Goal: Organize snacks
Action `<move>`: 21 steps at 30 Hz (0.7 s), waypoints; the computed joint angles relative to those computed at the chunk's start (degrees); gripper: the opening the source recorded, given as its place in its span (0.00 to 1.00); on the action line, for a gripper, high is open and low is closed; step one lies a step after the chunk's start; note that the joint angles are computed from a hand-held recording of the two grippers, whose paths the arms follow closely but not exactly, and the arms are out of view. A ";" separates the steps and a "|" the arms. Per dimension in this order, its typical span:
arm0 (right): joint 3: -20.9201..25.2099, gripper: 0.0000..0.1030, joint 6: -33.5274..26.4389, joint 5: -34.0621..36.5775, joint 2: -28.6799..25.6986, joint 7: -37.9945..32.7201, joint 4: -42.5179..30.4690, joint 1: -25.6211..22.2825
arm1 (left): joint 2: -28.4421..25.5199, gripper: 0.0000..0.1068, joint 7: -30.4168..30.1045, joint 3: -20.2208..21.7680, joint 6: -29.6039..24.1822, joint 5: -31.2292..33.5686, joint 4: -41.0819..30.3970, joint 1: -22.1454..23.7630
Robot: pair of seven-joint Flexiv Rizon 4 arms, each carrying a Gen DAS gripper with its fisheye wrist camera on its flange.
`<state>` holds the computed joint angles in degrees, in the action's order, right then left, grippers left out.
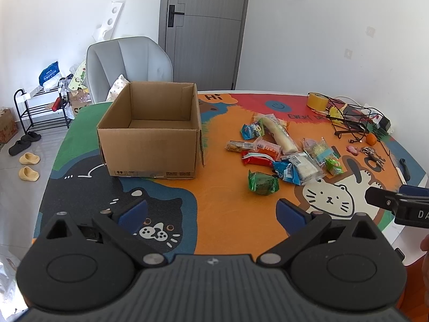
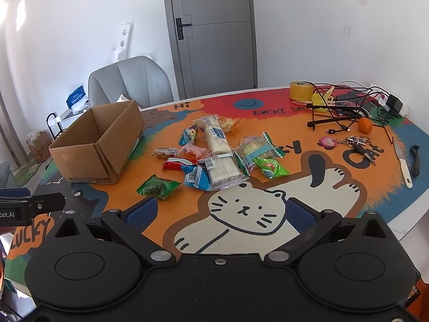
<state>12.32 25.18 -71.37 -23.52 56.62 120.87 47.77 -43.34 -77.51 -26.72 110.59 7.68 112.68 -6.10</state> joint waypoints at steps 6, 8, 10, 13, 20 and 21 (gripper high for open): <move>-0.02 1.00 0.05 -0.25 -0.05 0.21 0.09 -0.02 | -0.06 0.95 -0.05 -0.02 0.06 0.07 -0.04 0.03; -0.02 1.00 0.07 -0.26 -0.05 0.16 0.09 -0.03 | -0.16 0.95 -0.09 -0.43 -0.12 0.20 -0.04 0.40; -0.03 1.00 0.04 -0.28 -0.07 0.21 0.07 -0.02 | -0.14 0.95 -0.09 -0.74 -0.34 0.25 -0.05 0.66; -0.05 1.00 0.20 -0.42 -0.03 0.34 0.10 -0.07 | -0.18 0.95 -0.02 -0.71 -0.25 0.26 -0.06 0.61; 0.18 1.00 -0.69 -0.70 0.41 1.20 0.48 0.18 | -0.23 0.95 -0.11 -0.69 0.35 0.62 0.05 0.61; 0.21 1.00 -0.71 -0.63 0.43 1.25 0.49 0.14 | -0.22 0.95 -0.13 -0.62 0.39 0.62 0.03 0.53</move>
<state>12.53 24.47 -71.99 -23.09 57.87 121.36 47.91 -43.56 -77.64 -27.34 110.98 8.30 112.71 -5.57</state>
